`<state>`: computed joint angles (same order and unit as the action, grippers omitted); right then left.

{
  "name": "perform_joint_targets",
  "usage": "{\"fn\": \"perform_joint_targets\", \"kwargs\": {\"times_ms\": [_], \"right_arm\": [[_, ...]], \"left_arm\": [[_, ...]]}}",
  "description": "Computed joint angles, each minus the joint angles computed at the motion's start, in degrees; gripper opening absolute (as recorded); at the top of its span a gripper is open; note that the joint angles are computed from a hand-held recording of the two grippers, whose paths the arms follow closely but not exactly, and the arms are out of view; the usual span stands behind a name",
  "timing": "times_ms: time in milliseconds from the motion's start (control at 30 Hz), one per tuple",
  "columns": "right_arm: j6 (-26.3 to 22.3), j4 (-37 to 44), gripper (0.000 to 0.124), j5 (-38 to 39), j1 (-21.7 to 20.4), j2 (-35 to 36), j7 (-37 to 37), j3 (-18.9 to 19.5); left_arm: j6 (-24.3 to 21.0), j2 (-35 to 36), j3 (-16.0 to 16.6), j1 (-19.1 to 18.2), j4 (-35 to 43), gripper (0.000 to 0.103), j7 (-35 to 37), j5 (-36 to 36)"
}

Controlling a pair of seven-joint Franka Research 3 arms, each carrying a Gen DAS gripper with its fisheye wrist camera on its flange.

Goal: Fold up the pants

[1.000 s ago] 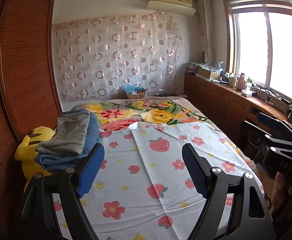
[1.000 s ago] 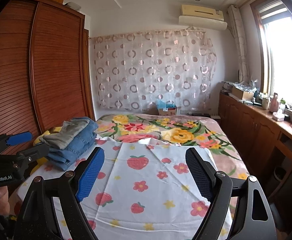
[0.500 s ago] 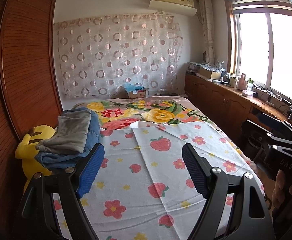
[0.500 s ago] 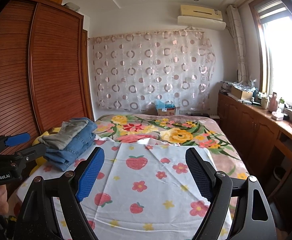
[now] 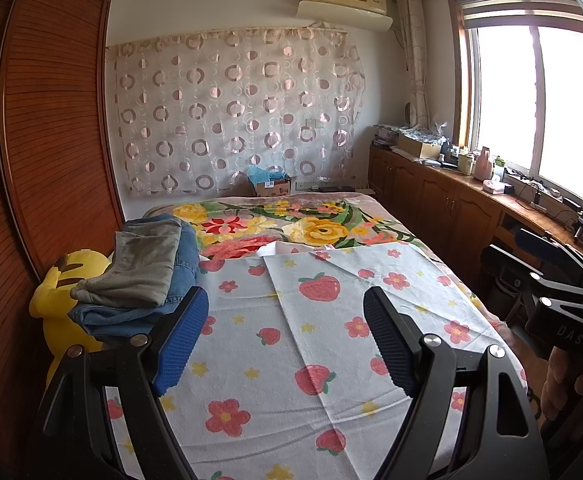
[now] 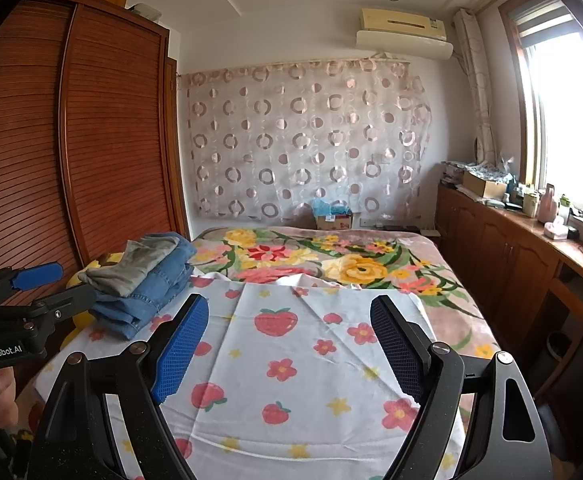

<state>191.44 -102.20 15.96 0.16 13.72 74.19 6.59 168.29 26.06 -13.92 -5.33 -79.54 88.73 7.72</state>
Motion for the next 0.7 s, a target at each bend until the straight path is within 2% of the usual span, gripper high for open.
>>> {"fn": "perform_joint_targets", "kwargs": {"times_ms": [200,700], "right_arm": [[-0.12,-0.16,0.085,-0.52,-1.95,-0.09,0.31,2.01],[0.09,-0.48,0.085,-0.81,-1.45,-0.28,0.8,1.42]], "left_arm": [[-0.06,-0.01,-0.14,0.15,0.03,0.081,0.15,-0.01],[-0.06,0.03,-0.09,0.03,0.07,0.081,-0.02,0.02]]}}
